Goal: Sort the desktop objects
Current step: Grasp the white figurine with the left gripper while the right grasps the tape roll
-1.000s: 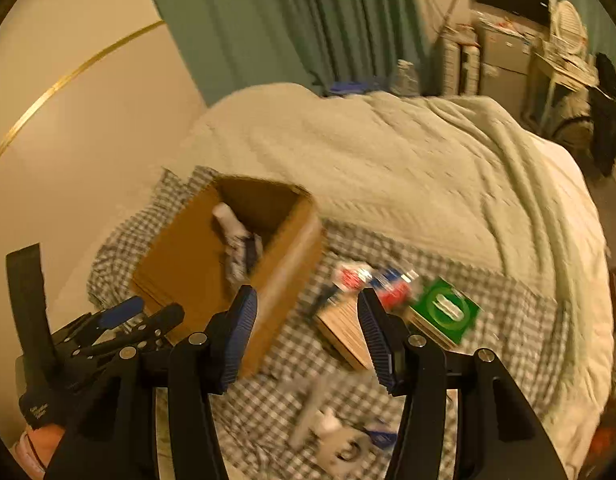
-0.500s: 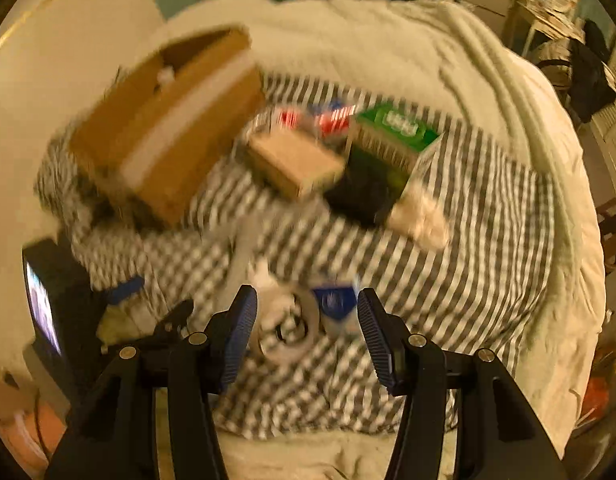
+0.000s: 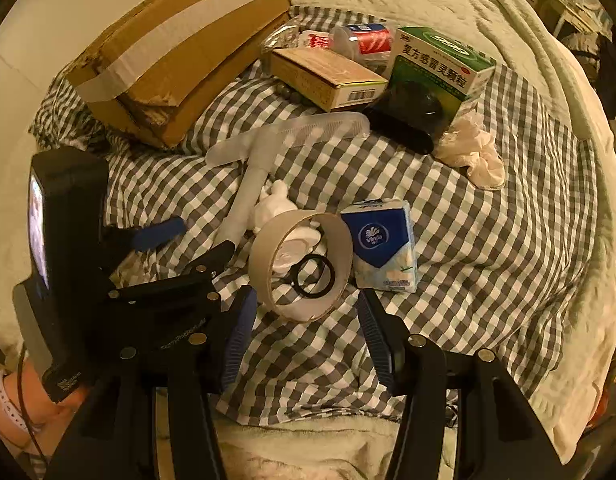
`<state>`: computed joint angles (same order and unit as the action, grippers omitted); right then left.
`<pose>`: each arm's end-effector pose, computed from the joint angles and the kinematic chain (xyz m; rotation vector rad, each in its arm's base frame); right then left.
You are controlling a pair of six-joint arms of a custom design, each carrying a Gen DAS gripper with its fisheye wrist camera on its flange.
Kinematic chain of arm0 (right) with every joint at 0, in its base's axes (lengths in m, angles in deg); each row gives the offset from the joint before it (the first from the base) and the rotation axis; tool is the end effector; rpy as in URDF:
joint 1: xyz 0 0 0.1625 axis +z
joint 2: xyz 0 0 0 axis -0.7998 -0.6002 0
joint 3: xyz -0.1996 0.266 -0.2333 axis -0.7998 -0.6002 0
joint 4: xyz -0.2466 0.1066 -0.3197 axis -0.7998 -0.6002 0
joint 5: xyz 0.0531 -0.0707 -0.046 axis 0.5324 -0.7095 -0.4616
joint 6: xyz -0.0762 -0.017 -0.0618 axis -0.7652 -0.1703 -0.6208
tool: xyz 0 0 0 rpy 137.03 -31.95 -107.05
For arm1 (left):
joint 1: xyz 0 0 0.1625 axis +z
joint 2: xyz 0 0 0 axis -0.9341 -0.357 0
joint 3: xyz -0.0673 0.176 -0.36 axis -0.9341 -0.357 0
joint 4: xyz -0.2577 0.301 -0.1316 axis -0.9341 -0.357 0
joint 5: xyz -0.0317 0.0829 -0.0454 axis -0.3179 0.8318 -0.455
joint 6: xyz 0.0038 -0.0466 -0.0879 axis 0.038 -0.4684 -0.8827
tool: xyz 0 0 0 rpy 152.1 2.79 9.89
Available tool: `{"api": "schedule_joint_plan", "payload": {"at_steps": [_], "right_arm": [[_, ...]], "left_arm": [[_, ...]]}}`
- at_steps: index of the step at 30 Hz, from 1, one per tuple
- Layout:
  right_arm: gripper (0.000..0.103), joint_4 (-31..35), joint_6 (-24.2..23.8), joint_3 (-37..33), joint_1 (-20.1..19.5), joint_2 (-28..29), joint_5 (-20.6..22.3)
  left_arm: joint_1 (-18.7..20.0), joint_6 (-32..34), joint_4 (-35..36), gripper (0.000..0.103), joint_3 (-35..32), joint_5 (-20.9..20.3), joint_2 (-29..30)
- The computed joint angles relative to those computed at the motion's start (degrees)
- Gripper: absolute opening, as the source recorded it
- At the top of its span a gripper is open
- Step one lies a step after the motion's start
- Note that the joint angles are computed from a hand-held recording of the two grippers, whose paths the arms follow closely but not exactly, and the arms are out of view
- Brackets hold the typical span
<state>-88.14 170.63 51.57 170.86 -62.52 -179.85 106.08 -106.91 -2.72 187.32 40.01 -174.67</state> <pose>0.3593 -0.5494 -0.0414 -1.7248 -1.2619 0.9373 -0.0515 -0.2977 0.2146 -0.5547 2.1746 -0.7650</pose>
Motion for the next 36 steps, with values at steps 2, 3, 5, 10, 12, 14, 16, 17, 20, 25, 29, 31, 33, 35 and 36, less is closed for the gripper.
{"api": "schedule_joint_plan", "payload": {"at_steps": [2,3,5,10,12,14,16,17,20,25,29,31,33,35,36], "right_arm": [[0.052,0.0,1.5,0.9,0.2,-0.6,0.3],[0.052,-0.3,2.1,1.7,0.2,-1.0,0.4],[0.052,-0.7,3.0,2.8,0.2,-1.8,0.5],[0.052,-2.8,1.6,4.7,-0.4,-3.2,-0.4],[0.052,-3.5,0.4,5.1,-0.9,-3.6,-1.5],[0.052,-4.9,-0.8,5.7,-1.4,-4.0,-3.2],[0.052,-7.6,-3.1,6.5,-2.2,-4.3,-4.4],[0.050,-9.0,-4.7,6.7,-2.8,-4.2,-4.2],[0.014,-12.9,-7.5,7.9,-3.9,-4.0,-4.0],[0.008,-17.3,-7.8,9.9,-3.5,-4.1,-4.6],[0.004,-11.6,-2.0,8.4,-1.7,-4.5,-5.5],[0.004,-6.8,1.8,6.6,-0.6,-4.6,-6.2],[0.004,-0.5,4.5,3.3,0.3,-4.3,-6.2],[0.004,6.1,6.8,-0.5,1.1,-3.7,-6.4],[0.004,9.7,7.8,-2.8,1.6,-3.4,-6.4]], "left_arm": [[1.6,3.0,-2.9,0.054,0.1,0.4,1.3],[2.2,4.1,-4.0,0.035,0.3,0.5,2.0],[3.2,7.9,-7.8,0.018,1.3,-0.1,1.6],[-0.7,1.1,0.4,0.018,0.4,0.7,-2.6],[-3.9,-5.7,7.7,0.018,-0.2,1.0,-6.3],[-5.9,-9.6,13.5,0.018,-1.3,0.6,-7.4],[-7.5,-11.8,17.6,0.018,-1.9,-0.4,-9.2],[-7.8,-13.0,18.4,0.018,-2.0,-0.5,-9.7],[-9.5,-16.2,20.6,0.018,-1.4,-2.0,-13.2],[-10.5,-15.6,20.7,0.018,-1.1,-3.1,-13.4],[-11.7,-15.4,21.1,0.018,-2.4,-2.7,-12.2],[-13.2,-17.0,23.3,0.018,-3.7,-2.4,-12.2],[-14.5,-18.6,25.6,0.018,-5.0,-1.8,-12.3],[-15.7,-20.4,27.8,0.018,-6.6,-1.0,-12.0],[-16.7,-21.6,29.3,0.018,-7.4,-0.6,-12.3]]}}
